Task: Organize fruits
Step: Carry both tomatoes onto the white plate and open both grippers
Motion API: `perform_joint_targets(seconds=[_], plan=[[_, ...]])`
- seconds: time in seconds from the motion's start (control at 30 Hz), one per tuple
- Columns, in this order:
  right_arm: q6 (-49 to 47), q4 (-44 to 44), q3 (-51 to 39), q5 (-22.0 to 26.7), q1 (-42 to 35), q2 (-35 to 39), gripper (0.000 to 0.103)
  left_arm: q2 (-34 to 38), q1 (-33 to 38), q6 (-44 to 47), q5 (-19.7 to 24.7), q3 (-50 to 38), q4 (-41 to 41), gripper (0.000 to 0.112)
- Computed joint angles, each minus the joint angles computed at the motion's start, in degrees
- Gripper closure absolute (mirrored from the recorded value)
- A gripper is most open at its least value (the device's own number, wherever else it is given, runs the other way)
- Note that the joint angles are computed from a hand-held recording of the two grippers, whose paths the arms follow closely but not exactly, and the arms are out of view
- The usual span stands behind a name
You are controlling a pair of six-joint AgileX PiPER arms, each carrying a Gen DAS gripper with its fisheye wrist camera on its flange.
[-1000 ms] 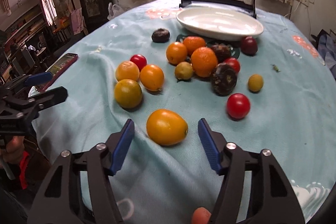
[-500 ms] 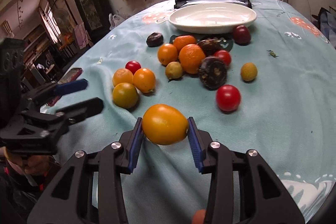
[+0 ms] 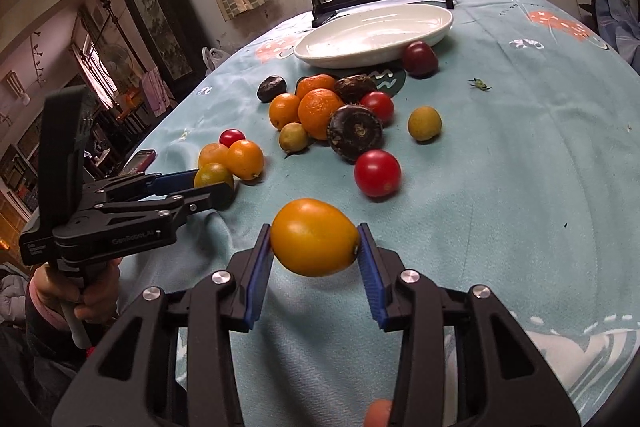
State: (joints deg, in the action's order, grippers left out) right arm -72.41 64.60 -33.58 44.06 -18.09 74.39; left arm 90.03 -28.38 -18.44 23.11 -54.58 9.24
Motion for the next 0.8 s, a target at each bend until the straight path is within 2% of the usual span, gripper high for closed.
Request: perform_joint_targets(seconds=[0.1,0.13,0.17,0.37,0.47,0.53,0.63,0.67,0.8], plan=[[0.0,-0.1,-0.1,0.4,-0.5,0.0,0.061,0.6,-0.4,-2.9,-0.6,0.1,3.2,0.064],[0.1,-0.2,-0.2,0.3,-0.5,0.1,0.061,0.6,-0.5,-4.3,-0.4,0.1,5.0,0.072],[0.4,-0.3,-0.5,0.2,-0.4,0.3,0.061,0.6,-0.3,-3.6,-0.5,0.1,4.6,0.073],[2.9,-2.1,-4.4,1.6,0.0,1.4,0.061,-2.2,2.8,12.1,-1.4,1.3,-9.8,0.073],[5.3,-3.1,-10.1,1.4,1.4,3.8,0.061,-3.6,5.5,26.1,-0.3,-0.8,-22.8,0.073],[7.4,-3.6,-15.2,0.0,3.2,6.3,0.061,-1.8,7.3,32.3,1.8,-5.8,-28.2,0.073],[11.6,-5.1,-25.4,-3.2,6.5,13.1,0.061,3.9,8.3,32.1,3.7,-16.4,-26.6,0.073],[14.1,-6.8,-30.3,-4.2,7.7,16.8,0.061,7.0,8.8,32.0,5.9,-21.6,-26.4,0.073],[31.3,-21.2,-49.5,-5.8,12.0,31.6,0.061,22.3,10.6,30.1,13.9,-44.5,-26.4,0.073]])
